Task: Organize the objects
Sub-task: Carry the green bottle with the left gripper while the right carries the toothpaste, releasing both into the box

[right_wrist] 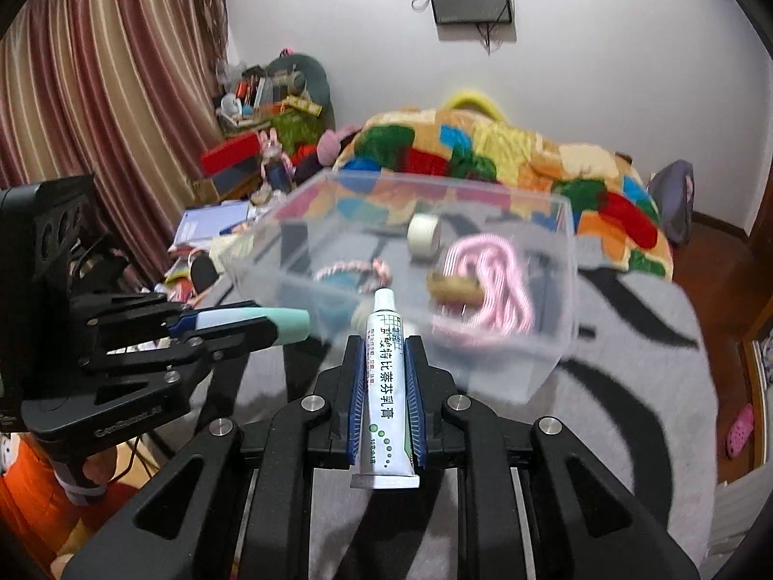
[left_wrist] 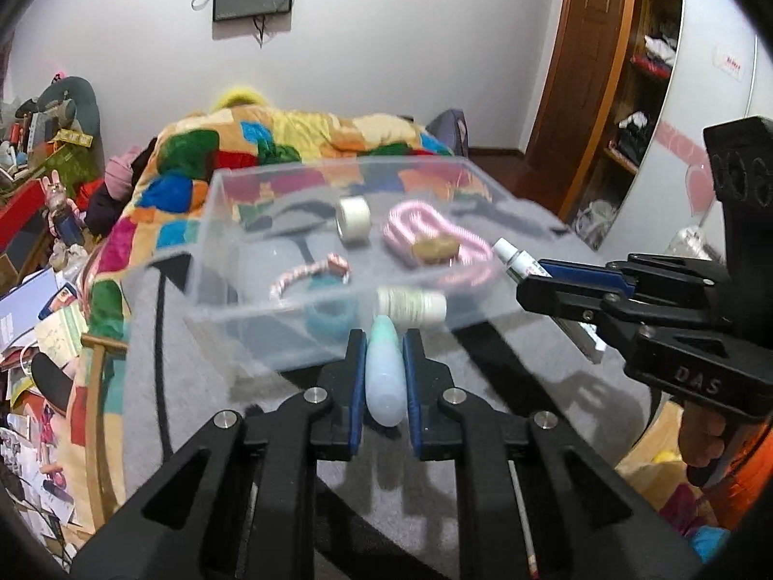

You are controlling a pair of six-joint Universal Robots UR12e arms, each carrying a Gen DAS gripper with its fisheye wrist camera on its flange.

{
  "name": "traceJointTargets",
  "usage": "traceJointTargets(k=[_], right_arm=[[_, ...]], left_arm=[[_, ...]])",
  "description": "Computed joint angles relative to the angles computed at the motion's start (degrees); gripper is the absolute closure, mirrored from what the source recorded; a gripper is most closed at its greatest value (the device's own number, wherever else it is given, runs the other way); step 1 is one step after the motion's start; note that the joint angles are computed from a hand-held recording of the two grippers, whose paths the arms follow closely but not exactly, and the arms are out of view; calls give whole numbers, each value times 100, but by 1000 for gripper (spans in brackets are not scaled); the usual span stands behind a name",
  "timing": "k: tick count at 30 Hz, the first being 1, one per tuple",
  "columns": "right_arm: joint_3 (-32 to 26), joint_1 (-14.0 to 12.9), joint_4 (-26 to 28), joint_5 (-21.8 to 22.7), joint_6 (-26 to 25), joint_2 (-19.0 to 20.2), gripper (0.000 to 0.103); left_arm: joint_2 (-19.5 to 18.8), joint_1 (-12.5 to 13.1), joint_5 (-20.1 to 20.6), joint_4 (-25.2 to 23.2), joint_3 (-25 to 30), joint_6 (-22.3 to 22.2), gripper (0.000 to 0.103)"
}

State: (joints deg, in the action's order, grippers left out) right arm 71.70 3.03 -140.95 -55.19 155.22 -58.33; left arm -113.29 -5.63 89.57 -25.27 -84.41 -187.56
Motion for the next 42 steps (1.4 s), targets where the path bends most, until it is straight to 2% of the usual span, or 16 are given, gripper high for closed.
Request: traceJointTargets(k=[4, 8, 13, 17, 21, 25, 29, 31, 33, 35, 37, 40, 42], right_arm=[[-265, 50, -215, -71, 212, 141, 88], [-601, 129, -111, -203, 305, 340, 88], [-1053, 251, 337, -369, 296, 615, 88], [-1369, 328, 697, -503, 222, 821, 88], [-1367, 361, 772, -540, 45, 833, 86], [-1229, 354, 622, -580, -71, 754, 73], [-1096, 294, 514, -456, -30, 651, 72], [-1006, 249, 455, -373, -9, 584, 72], [-944, 221, 383, -324, 18, 526, 71], [-856, 192, 297, -277, 43, 462, 63], [-713, 154, 121, -249, 136, 371, 39], [-482, 122, -285, -288, 283, 253, 25], [-332, 108, -515, -367, 333, 174, 20]], left_arm=[[-3, 42, 0, 179, 109, -38, 89], [-94, 56, 175, 252, 306, -12, 89], [-300, 126, 222, -79, 613, -131, 89], [-453, 190, 108, -446, 811, -249, 89], [-503, 221, -19, -602, 841, -347, 89], [-453, 208, -63, -541, 766, -305, 85], [-375, 198, -75, -434, 683, -258, 84], [-324, 187, -67, -349, 625, -239, 79], [-280, 170, -33, -257, 571, -230, 59], [-220, 139, 91, -37, 457, -218, 45], [-159, 113, 179, 142, 354, -199, 40], [-90, 96, 251, 258, 246, -234, 29], [-55, 83, 323, 344, 178, -272, 16]])
